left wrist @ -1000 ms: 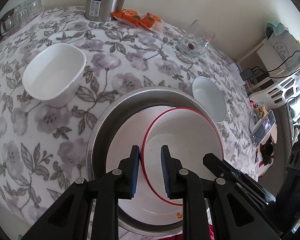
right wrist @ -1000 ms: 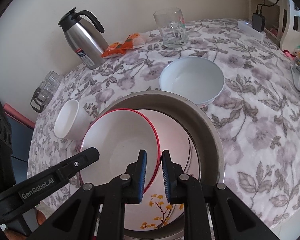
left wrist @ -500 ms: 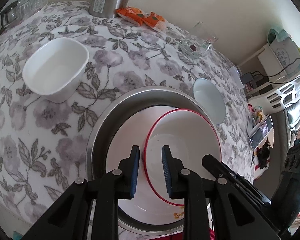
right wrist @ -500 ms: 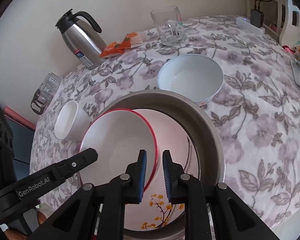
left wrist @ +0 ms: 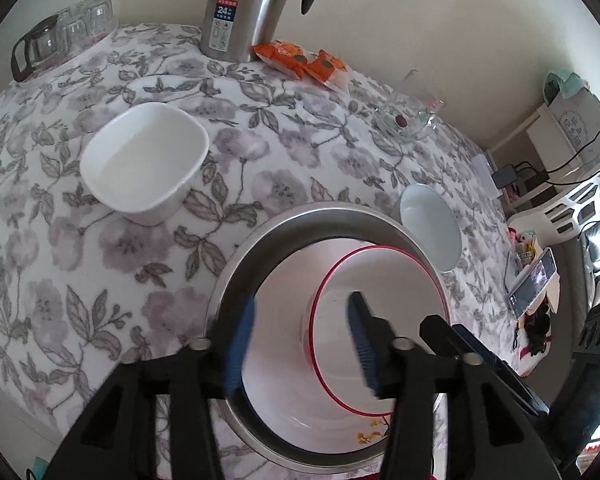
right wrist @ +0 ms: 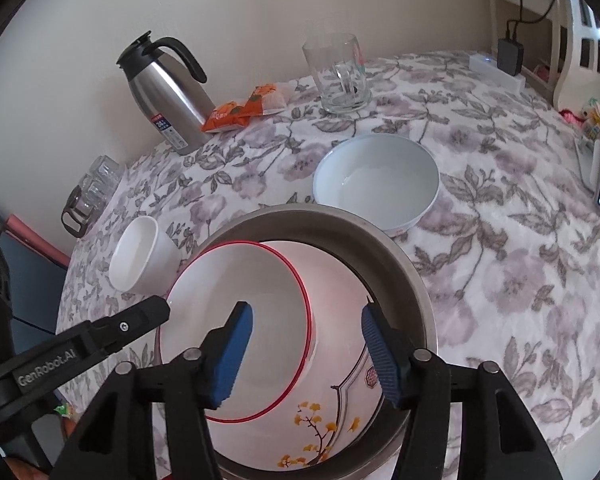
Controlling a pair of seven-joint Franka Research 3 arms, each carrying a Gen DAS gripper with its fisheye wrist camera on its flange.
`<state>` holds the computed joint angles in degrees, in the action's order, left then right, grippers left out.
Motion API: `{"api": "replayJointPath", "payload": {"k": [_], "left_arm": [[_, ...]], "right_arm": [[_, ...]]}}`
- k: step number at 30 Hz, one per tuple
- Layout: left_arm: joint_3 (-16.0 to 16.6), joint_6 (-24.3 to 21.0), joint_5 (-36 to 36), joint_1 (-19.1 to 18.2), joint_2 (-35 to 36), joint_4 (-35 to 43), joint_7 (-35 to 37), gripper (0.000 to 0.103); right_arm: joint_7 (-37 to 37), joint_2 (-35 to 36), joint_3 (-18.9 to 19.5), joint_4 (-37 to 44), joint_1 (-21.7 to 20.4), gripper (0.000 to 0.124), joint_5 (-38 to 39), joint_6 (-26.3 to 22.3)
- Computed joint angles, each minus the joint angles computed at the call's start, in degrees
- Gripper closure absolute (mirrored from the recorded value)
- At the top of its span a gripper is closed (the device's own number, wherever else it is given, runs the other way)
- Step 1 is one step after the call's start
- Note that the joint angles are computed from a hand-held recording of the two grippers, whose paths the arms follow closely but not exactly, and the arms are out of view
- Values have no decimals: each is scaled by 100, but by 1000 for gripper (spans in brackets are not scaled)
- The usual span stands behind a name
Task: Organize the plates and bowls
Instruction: 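Lower the red-rimmed bowl into the basin onto the white plate, then open both grippers to release the red-rimmed bowl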
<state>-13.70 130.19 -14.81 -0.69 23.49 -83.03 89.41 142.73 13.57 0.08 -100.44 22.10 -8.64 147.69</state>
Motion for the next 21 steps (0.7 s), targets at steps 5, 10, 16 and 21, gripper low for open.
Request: {"api": "replayJointPath", "payload": {"k": [5,10,16,21], "left_arm": [[120,111,341,-92,-42,-48,-270,45],[216,152,670,-152,1,-34,-611,22],[277,494,922,-153,-78,-220,-980,6],[343,736,1209,-172,-126,-325,-1276,4]], "right_arm": [[-32,35,-20,37,22,48,-56,-1],[177,14,-92,-2,74,23,-351,20],[333,2,-107,-18,82,21,-574,-15],[363,0,-90,-35,60,21,-574,8]]}}
